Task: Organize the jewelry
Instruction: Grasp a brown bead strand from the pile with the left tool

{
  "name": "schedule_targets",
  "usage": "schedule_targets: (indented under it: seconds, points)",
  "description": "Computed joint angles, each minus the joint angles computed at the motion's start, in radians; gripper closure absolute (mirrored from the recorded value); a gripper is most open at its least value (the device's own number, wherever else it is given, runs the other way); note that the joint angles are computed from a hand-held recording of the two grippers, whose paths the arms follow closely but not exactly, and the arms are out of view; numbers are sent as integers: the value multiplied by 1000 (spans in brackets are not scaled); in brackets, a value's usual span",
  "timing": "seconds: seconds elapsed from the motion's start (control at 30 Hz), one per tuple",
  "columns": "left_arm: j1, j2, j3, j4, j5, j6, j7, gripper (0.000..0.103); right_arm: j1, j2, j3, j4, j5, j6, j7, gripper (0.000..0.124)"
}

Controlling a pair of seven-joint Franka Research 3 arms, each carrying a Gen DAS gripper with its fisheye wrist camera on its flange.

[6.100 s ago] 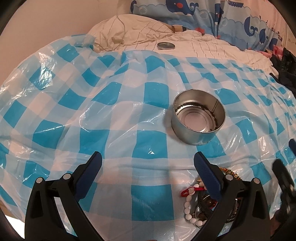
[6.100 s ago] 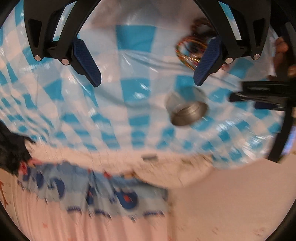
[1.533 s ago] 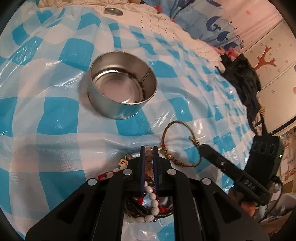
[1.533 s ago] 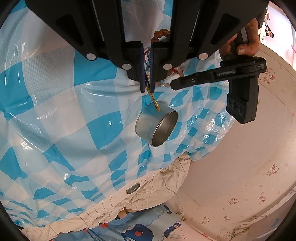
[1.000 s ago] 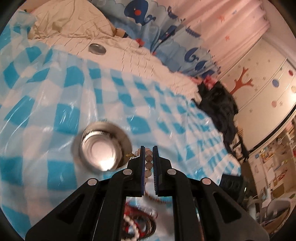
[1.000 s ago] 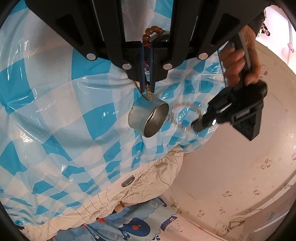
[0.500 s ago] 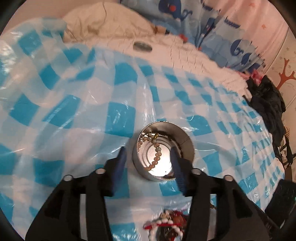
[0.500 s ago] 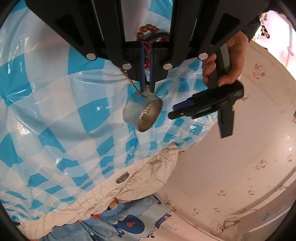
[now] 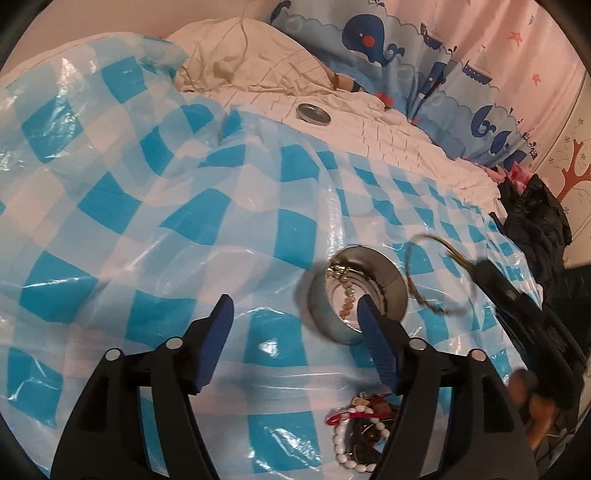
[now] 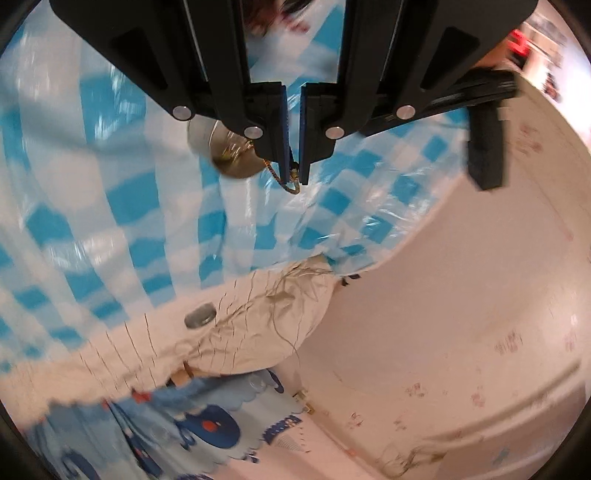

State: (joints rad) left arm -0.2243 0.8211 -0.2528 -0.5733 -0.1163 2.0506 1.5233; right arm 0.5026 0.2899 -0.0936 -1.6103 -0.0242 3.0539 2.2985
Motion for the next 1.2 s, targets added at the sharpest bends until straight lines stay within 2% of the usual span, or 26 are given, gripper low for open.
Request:
schedule_targets:
  seconds: [0.03,0.1,0.13,0.17,0.27,0.33,0.47,0.57,0.63,0.7,0.77,0.97,1.0,1.1,1.13,1.17,1.2]
  points:
    - [6,-21,2,-37,0,18,4,34,-7,32,8,45,5,-45,-27,118]
    - [9,-31,5,-51,5,25,5,33,-90,105,119,151,94,-179,-173,118]
    - [13,-41,6,-69,7,31,6,33,-113,134,151,186,121,-238,-212,114]
    - [14,-49,7,-81,9,34,7,33,-109,135,148,185,123,-256,-210,107]
    - [21,-80,4,-133,14,45,29,30,-43,53,77,61,68,-190,-152,90]
    - [18,-94,-1,-158,23,28,69,28,-27,-22,67,-32,35,-182,-129,89]
    - [14,-149,-8,-267,36,14,146,28,-18,-159,73,-185,-80,-243,-59,89]
    - [34,-204,-24,-381,7,20,182,28,-44,-227,99,-287,-118,-216,16,86]
    - [51,-236,-33,-456,-27,31,185,28,-72,-239,127,-317,-66,-202,21,86]
    - [54,-238,-34,-472,-40,20,188,28,-100,-224,162,-309,46,-187,-62,86]
    - [55,-241,-39,-491,-46,25,214,28,-104,-215,169,-295,34,-192,-66,86]
    - [44,-294,-59,-607,-38,116,364,29,-111,-219,167,-298,-4,-190,-23,79]
    - [42,-299,-61,-615,-38,118,382,32,-114,-222,168,-304,5,-184,-23,79]
    - [43,-304,-65,-624,-51,109,425,57,-122,-221,175,-306,42,-176,-45,79]
    - [54,-289,-75,-596,-83,69,435,74,-122,-220,176,-305,45,-176,-48,79]
    - [57,-275,-76,-566,-96,38,440,85,-122,-218,177,-302,46,-178,-51,78]
    - [58,-272,-75,-559,-105,29,443,89,-121,-217,177,-300,47,-181,-54,78]
